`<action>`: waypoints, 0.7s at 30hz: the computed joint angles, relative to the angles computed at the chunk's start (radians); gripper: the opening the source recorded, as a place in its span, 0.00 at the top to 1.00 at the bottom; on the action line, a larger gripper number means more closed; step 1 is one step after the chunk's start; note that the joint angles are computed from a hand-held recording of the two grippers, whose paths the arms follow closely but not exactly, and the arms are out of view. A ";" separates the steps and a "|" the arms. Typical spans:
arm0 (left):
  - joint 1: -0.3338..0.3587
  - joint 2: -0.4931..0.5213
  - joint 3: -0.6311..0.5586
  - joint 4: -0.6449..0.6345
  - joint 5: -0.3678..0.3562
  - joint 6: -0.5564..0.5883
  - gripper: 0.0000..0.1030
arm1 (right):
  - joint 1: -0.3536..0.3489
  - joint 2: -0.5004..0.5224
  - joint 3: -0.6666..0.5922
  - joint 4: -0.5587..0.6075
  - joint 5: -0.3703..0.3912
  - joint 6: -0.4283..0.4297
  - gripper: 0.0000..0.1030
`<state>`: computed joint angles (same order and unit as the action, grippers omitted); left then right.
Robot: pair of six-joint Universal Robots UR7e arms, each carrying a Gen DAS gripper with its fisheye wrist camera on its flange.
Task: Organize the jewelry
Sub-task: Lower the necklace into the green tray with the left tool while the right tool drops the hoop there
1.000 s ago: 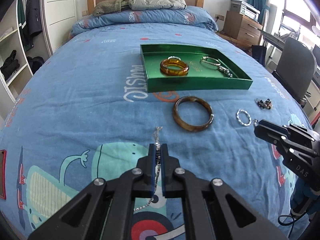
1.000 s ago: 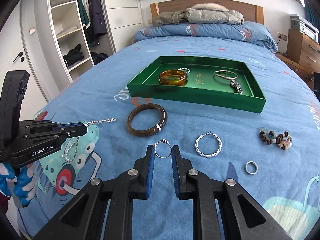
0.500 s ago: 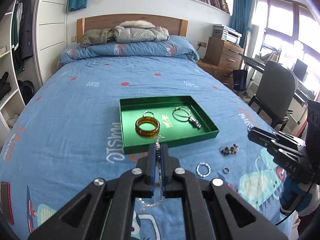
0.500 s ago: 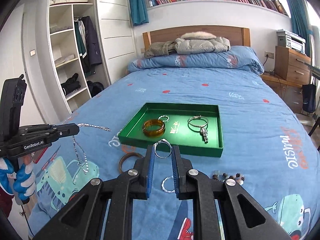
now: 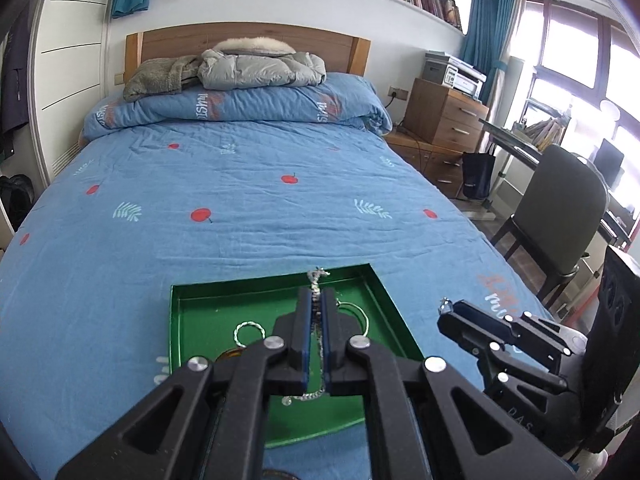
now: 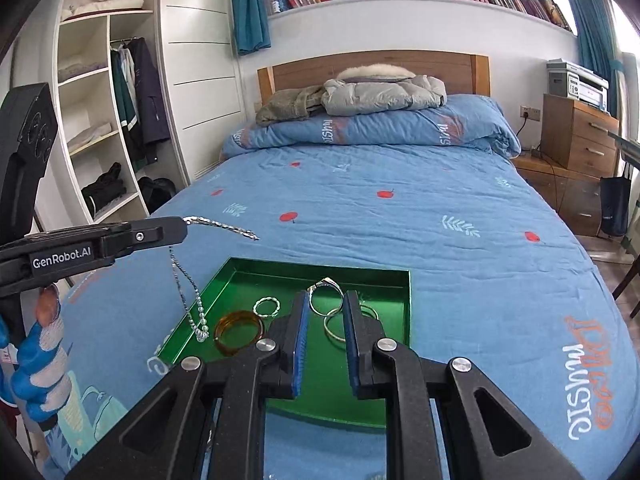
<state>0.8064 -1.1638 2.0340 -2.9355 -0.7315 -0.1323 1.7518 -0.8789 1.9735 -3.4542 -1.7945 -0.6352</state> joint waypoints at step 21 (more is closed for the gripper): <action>0.257 0.251 -0.234 0.222 -0.085 -0.046 0.96 | -0.064 0.271 -0.376 0.404 -0.180 -0.018 0.83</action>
<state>1.0635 -0.9126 1.7998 -2.7140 -0.8162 -0.1788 1.6880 -0.6078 1.5978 -3.0501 -1.9746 -0.6534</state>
